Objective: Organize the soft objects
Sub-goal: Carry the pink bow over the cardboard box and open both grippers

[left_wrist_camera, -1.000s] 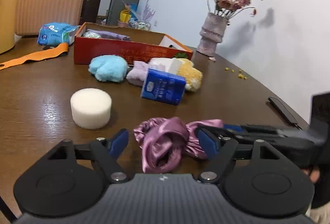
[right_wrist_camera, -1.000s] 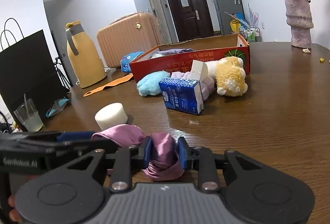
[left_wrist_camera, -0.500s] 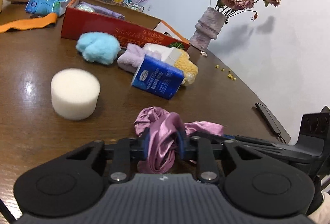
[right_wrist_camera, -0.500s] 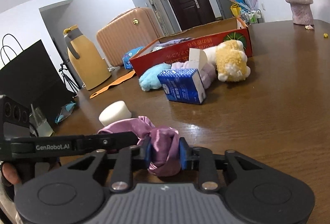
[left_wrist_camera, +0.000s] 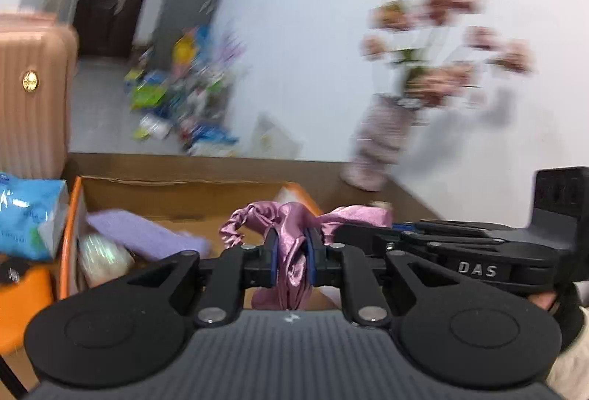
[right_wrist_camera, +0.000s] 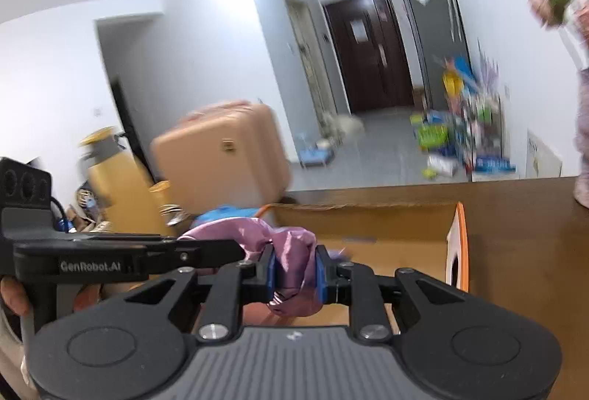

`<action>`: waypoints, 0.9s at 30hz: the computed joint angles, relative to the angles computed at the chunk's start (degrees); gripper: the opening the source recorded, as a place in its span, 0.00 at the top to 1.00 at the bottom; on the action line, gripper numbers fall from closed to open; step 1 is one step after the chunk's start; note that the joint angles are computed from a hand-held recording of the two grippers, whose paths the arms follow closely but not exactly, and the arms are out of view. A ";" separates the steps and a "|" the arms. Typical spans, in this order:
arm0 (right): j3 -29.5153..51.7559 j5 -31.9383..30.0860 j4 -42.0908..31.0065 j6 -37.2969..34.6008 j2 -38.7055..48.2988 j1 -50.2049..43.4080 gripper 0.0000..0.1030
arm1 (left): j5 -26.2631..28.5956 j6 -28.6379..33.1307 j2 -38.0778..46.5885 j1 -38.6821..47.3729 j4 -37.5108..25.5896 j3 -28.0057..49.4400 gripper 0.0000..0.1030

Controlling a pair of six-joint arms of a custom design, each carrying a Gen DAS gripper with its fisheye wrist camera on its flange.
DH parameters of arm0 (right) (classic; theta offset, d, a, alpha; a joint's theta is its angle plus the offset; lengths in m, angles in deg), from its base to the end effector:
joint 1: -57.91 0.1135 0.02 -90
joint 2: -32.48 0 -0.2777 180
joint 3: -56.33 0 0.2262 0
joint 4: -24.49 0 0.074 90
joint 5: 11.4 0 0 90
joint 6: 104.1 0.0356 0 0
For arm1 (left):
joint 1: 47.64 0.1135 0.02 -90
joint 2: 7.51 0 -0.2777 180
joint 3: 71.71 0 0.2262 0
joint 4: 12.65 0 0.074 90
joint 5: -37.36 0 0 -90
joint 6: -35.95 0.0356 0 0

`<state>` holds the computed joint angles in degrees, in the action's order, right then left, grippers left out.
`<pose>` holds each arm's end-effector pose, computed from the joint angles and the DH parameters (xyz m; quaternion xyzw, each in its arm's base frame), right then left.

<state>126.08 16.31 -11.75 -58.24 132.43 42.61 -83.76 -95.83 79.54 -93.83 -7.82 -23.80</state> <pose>0.2974 -0.0487 0.1902 -0.3109 0.7851 0.3531 0.4028 0.1984 -0.1803 0.1892 -0.0924 0.8560 -0.1418 0.4885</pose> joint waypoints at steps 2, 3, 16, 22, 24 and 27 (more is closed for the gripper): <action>8.27 6.37 6.21 12.31 7.38 7.91 0.81 | 10.08 1.45 6.04 11.86 -2.17 6.18 0.86; 14.38 9.49 6.39 17.37 12.76 11.40 0.81 | 12.29 2.69 9.33 15.53 -2.68 8.82 0.86; 41.41 30.68 6.20 34.77 38.42 25.50 0.46 | 17.61 4.66 26.85 28.01 -9.79 21.86 0.42; 35.33 30.01 8.49 33.71 31.33 23.38 0.46 | 13.73 4.56 16.14 24.77 -13.74 17.17 0.41; 31.35 29.53 8.23 31.16 26.07 21.63 0.44 | 11.86 4.42 10.45 22.47 -16.65 15.06 0.38; 25.73 27.51 6.33 27.09 17.88 17.71 0.33 | 5.97 2.40 2.20 16.84 -25.03 13.53 0.28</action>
<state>151.81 43.82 -5.41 -31.16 150.31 60.32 -77.79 -93.43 81.74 -76.99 -32.85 -10.27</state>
